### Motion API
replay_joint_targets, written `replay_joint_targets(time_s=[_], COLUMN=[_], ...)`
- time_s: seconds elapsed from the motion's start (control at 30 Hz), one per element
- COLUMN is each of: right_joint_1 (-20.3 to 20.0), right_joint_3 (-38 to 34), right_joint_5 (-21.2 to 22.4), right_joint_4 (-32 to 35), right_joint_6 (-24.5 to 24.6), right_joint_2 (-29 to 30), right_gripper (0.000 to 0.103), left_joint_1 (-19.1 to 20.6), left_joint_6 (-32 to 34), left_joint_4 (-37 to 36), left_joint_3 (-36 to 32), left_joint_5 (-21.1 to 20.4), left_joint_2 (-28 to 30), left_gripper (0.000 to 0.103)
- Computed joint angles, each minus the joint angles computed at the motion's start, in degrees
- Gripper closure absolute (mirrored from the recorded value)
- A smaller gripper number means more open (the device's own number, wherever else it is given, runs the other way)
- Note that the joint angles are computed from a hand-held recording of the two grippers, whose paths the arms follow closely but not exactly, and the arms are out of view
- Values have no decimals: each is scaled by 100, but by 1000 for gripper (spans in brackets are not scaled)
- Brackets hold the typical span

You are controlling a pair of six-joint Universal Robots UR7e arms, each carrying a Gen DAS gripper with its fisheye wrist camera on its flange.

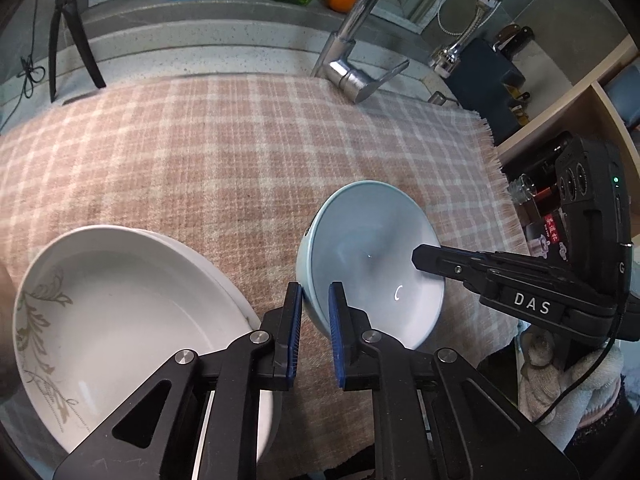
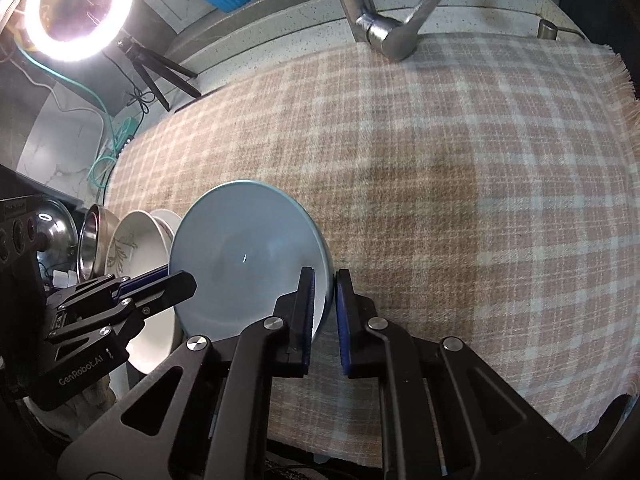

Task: Organize plates and bowls
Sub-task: 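Lift the pale blue bowl and carry it over the nested steel bowls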

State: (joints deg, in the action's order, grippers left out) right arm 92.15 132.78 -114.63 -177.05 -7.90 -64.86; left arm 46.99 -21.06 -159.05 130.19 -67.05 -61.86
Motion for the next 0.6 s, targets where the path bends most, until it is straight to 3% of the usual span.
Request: replay_joint_targets(time_s=[0.27, 0.6], right_joint_1=[430, 1077], right_joint_3=[-210, -736], right_joint_5=[47, 117], right_joint_4=[45, 212], right_joint_6=[102, 161], right_joint_2=[151, 763], right_gripper=[93, 93], left_joint_1=[-17, 147], left_joint_6=[-13, -167], left_joint_4=[-9, 170], left_joint_3=[155, 410], left_joint_5=[146, 471], left_joint_2=[-563, -1425], left_gripper=[91, 91])
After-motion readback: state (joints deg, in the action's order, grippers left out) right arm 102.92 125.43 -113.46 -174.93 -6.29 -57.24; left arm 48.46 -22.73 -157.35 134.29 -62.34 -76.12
